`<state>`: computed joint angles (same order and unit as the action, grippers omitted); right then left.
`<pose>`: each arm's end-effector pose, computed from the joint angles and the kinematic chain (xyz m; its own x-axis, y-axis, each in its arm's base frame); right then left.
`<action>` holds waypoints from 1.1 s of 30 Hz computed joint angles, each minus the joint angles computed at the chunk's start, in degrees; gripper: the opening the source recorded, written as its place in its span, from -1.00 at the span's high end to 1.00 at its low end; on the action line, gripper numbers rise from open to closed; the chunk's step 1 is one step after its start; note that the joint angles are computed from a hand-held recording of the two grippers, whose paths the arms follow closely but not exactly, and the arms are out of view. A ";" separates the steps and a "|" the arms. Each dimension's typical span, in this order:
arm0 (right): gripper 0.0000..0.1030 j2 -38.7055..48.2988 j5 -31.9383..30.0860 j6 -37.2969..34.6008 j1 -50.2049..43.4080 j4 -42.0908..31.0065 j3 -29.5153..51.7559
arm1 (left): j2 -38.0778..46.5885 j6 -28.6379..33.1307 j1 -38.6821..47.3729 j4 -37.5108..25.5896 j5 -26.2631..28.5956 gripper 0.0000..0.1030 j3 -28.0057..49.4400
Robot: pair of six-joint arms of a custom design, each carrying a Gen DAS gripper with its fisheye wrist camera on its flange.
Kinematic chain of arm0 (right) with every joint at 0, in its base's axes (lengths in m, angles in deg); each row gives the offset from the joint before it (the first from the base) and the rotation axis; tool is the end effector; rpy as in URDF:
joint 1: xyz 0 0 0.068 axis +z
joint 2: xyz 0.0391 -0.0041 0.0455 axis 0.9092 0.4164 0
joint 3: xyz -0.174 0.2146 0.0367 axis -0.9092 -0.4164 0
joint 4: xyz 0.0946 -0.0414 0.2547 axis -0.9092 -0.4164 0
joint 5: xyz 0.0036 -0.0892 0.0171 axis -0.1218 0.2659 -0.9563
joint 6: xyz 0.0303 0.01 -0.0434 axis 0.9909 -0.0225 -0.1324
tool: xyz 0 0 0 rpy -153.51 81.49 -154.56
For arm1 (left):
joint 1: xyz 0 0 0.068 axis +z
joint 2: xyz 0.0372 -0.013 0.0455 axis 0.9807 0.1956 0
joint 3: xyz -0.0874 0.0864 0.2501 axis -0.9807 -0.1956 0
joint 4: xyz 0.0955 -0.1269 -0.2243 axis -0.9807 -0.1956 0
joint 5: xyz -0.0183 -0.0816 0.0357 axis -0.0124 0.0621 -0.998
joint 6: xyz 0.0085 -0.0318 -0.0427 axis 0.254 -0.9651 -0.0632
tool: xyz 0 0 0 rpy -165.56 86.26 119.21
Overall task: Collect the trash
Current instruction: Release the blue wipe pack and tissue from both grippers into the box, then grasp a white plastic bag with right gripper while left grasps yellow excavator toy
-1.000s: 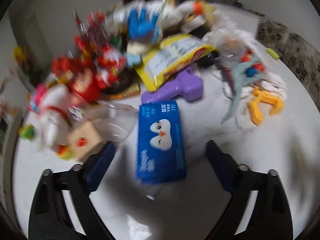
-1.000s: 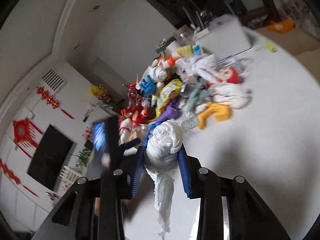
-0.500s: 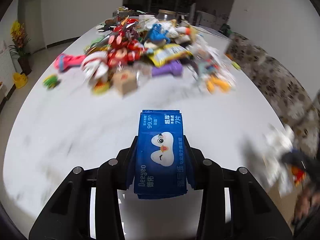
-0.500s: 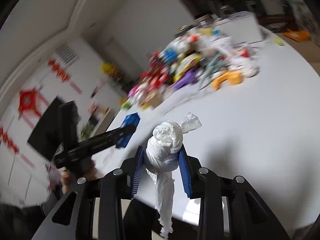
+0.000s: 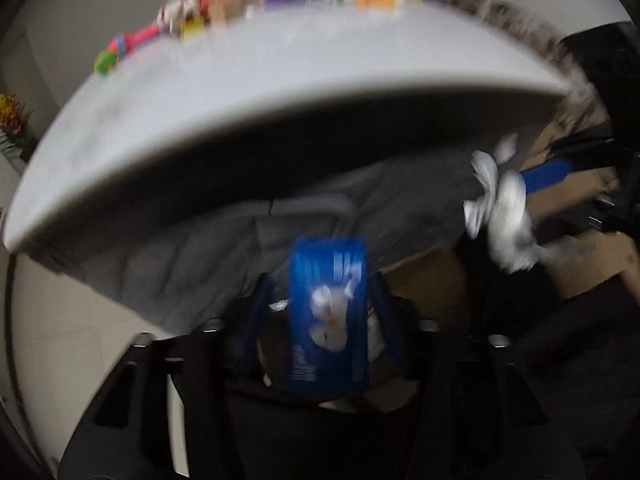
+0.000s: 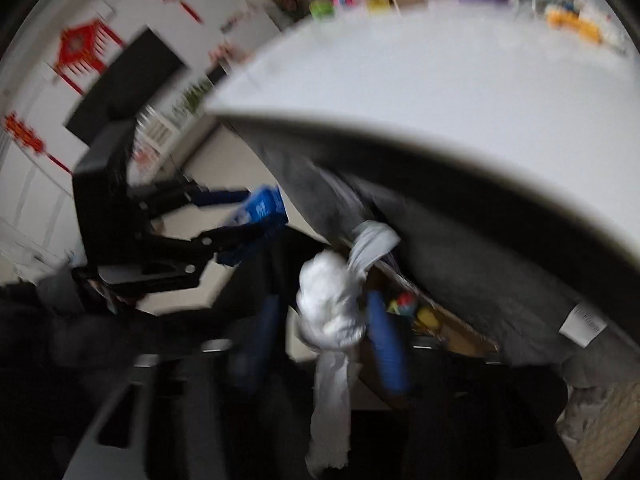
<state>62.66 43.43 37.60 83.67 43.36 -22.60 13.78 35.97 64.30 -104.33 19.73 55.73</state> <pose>0.2293 0.0883 0.2203 -0.9172 0.0123 -0.3982 -0.1779 0.8817 0.4370 0.2697 -0.0796 0.2107 -0.5269 0.7014 -0.4800 0.7921 0.6100 0.0219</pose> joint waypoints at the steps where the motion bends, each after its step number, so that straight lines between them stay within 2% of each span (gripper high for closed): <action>1: -0.20 2.07 1.07 -0.14 0.55 0.84 -0.49 | 1.62 0.20 0.13 0.73 0.02 -0.29 -0.17; 3: -0.12 5.50 2.61 -0.32 1.34 1.49 -1.19 | 4.66 -1.15 0.20 2.63 -2.04 -0.29 -0.11; 5: -0.05 4.98 2.94 -0.38 1.23 0.70 -1.54 | 5.33 -1.62 1.21 0.96 -0.85 -0.29 1.53; 8: -0.07 -3.24 2.53 -1.36 -0.21 -2.83 -0.38 | 2.04 -1.53 3.12 -4.15 4.24 -0.29 6.23; 9: -0.15 -6.85 1.55 -2.34 -2.51 -4.30 1.36 | 0.54 -2.01 3.02 -5.13 5.39 -0.35 7.26; 10: -0.20 -8.83 0.99 -3.32 -4.89 -5.00 2.61 | -0.85 -2.93 2.88 -5.52 6.97 -0.50 9.27; 12: -0.37 -10.26 1.06 -5.71 -9.98 -6.13 6.60 | -2.26 -5.63 2.10 -3.76 8.33 -0.68 12.42; 14: -0.51 -7.81 4.12 -10.01 -16.02 -5.51 11.68 | -1.83 -8.56 0.66 -1.19 9.11 -0.68 15.51; 17: -0.52 1.29 10.14 -15.99 -23.20 -1.79 18.61 | 2.21 -14.88 -3.83 3.46 5.32 -0.68 20.48; 20: -0.52 13.84 12.71 -19.26 -29.90 0.65 27.95 | 8.02 -19.25 -5.70 2.64 5.02 -0.68 26.64; 23: -0.38 25.74 11.79 -19.73 -35.03 -0.98 38.80 | 13.46 -23.02 -7.68 -0.48 4.87 -0.68 32.55; 27: -0.31 40.41 8.61 -18.95 -38.68 -5.81 55.49 | 18.77 -25.66 -11.00 0.21 2.08 -0.68 37.20; 28: -0.23 44.84 6.47 -18.81 -39.37 -8.70 61.11 | 20.09 -25.74 -11.61 0.49 1.39 -0.68 38.26; 29: 0.09 48.63 5.81 -18.50 -39.27 -11.34 66.06 | 21.75 -26.01 -12.61 0.35 0.57 -0.68 39.95; 30: 0.33 51.76 4.65 -18.04 -39.44 -13.87 69.32 | 22.98 -26.14 -13.27 0.25 0.21 -0.68 41.14; 31: 0.36 52.02 5.38 -17.60 -38.78 -14.17 69.70 | 24.34 -26.30 -14.16 -0.21 -0.43 -0.68 42.89; 32: 0.56 50.28 5.42 -17.69 -38.12 -13.70 67.20 | 25.43 -26.36 -14.77 -0.47 -1.06 -0.68 44.18; 33: 0.62 49.53 2.64 -18.26 -38.25 -14.88 66.42 | 27.55 -26.75 -16.06 -1.26 -2.21 -0.68 46.86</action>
<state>112.19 46.07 19.35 45.43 28.48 43.83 41.33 9.22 48.24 -105.59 17.52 102.59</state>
